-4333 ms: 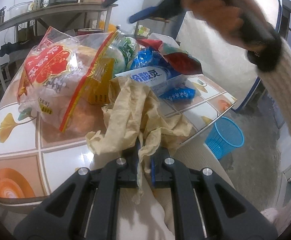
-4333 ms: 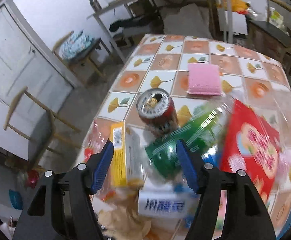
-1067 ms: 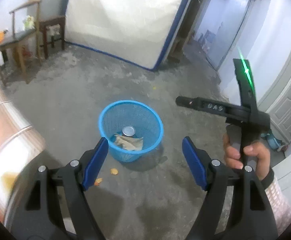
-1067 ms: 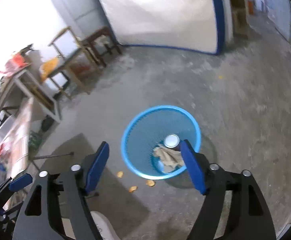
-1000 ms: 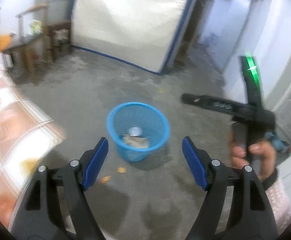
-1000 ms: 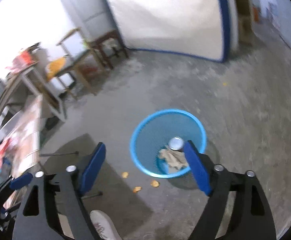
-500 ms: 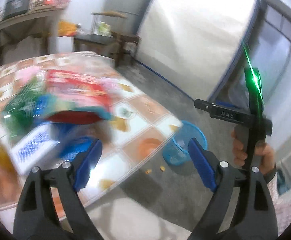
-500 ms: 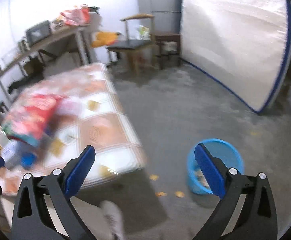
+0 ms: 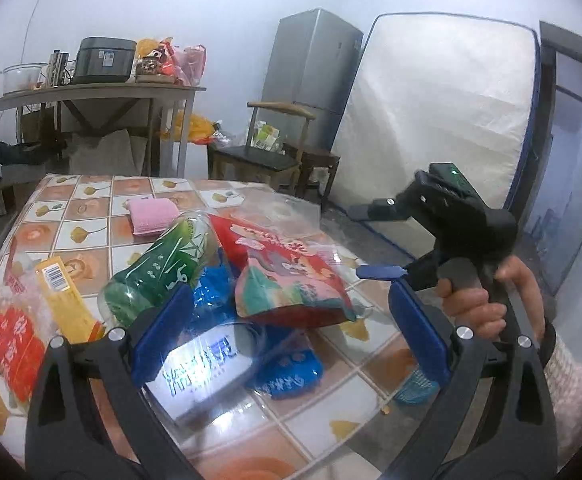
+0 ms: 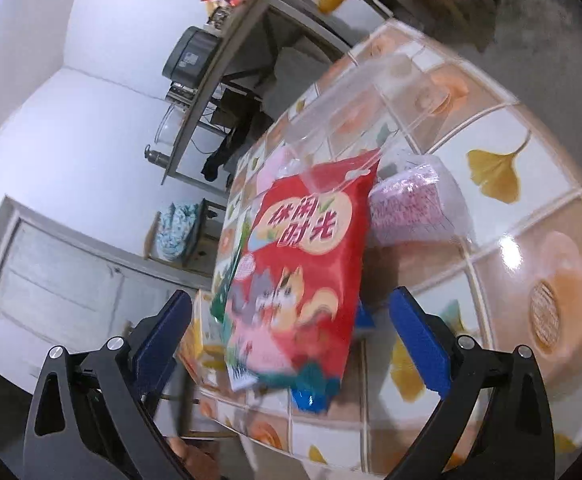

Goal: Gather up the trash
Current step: 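Move both open tools back toward the table, then grasp the red snack pouch with the right tool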

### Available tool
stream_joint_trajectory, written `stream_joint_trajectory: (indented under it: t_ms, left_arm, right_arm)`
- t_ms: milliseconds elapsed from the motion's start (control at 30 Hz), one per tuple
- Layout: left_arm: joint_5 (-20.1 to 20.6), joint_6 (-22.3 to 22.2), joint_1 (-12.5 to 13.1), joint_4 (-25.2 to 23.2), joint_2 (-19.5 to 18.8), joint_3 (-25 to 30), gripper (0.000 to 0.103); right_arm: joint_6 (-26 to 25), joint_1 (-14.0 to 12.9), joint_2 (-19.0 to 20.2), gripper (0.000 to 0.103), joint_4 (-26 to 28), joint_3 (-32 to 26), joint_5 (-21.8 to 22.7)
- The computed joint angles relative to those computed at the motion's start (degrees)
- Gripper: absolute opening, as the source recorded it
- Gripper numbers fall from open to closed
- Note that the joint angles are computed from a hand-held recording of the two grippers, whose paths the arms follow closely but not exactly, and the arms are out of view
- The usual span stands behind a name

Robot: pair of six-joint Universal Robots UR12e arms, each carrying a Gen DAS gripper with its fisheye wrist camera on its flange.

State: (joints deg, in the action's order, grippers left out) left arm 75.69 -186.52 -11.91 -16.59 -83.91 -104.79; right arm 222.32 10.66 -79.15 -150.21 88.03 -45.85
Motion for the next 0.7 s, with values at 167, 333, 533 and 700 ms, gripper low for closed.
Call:
stream_joint_trajectory:
  t_ms: [167, 333, 533, 700]
  left_arm:
    - [2.7, 1.3, -0.9, -1.3, -1.9, 1.4, 0.095]
    - [0.7, 1.2, -0.3, -2.0, -2.8, 1.8, 0.095]
    - [-0.9, 2.1, -0.1, -2.9, -3.2, 2.0, 0.095]
    - [-2.4, 1.9, 0.1, -4.1, -2.8, 1.7, 0.095]
  right_arm:
    - [3.6, -0.3, 3.1, 0.079, -1.1, -1.1, 4.3]
    - [4.7, 0.0, 4.6, 0.065, -0.4, -1.6, 7.0]
    - [4.0, 0.2, 4.8, 0.042, -1.7, -1.5, 6.9]
    - [5.8, -0.4, 5.1, 0.025, -4.9, -0.5, 9.0]
